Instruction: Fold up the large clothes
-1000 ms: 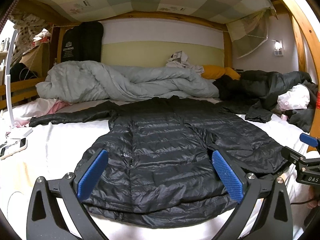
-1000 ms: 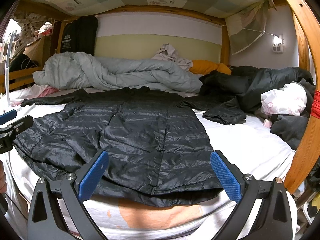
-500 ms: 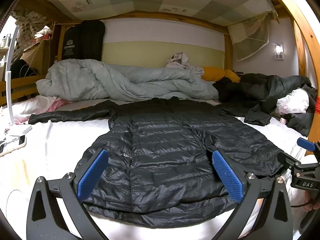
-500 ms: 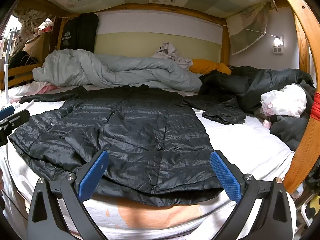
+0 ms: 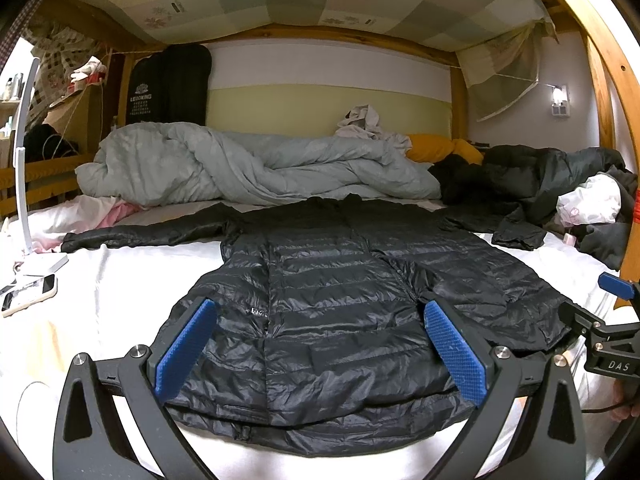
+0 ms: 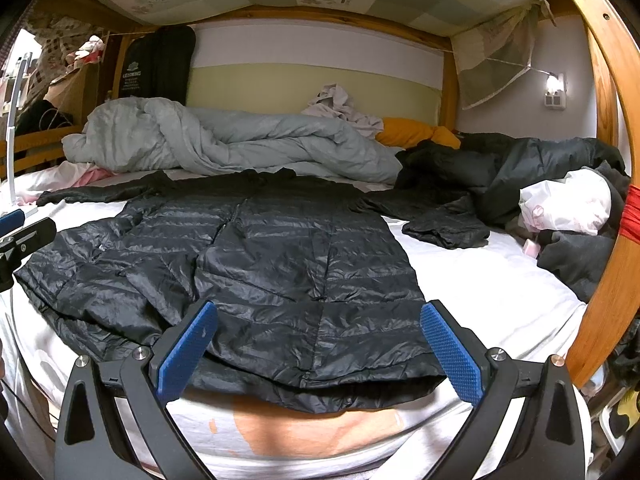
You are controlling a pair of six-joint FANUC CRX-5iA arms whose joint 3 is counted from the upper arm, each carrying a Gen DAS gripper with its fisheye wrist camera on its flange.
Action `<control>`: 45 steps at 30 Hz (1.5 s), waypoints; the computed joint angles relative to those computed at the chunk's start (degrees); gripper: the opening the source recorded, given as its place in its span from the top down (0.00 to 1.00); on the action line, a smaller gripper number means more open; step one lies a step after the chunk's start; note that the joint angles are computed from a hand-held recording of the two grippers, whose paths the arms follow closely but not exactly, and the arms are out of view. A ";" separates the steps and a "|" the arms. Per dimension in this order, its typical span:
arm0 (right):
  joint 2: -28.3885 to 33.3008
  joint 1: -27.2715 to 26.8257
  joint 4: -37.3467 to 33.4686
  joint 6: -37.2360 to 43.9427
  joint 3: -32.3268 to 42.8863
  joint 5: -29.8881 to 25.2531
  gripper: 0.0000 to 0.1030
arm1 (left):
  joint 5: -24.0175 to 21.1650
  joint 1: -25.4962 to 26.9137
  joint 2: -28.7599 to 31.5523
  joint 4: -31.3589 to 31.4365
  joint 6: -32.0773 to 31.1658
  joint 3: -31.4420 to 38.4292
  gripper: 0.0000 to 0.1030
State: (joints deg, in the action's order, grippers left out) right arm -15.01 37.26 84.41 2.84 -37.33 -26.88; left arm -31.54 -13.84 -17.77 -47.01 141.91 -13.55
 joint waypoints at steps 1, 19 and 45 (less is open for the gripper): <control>0.01 0.02 0.17 -0.13 -0.02 -0.07 0.00 | -0.24 -0.17 0.06 -0.40 0.27 0.10 0.00; -0.06 -0.11 -0.18 0.40 -0.01 0.04 0.00 | -2.04 -1.60 0.61 -2.22 0.90 0.93 0.00; 0.39 0.29 -1.07 1.36 0.11 -0.50 0.00 | -2.52 -2.10 1.10 -2.42 1.13 1.29 0.00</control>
State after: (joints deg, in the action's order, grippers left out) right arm -14.62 37.56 83.34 4.20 -37.22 -27.38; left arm -34.06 -15.93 -16.67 -49.42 143.03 -12.26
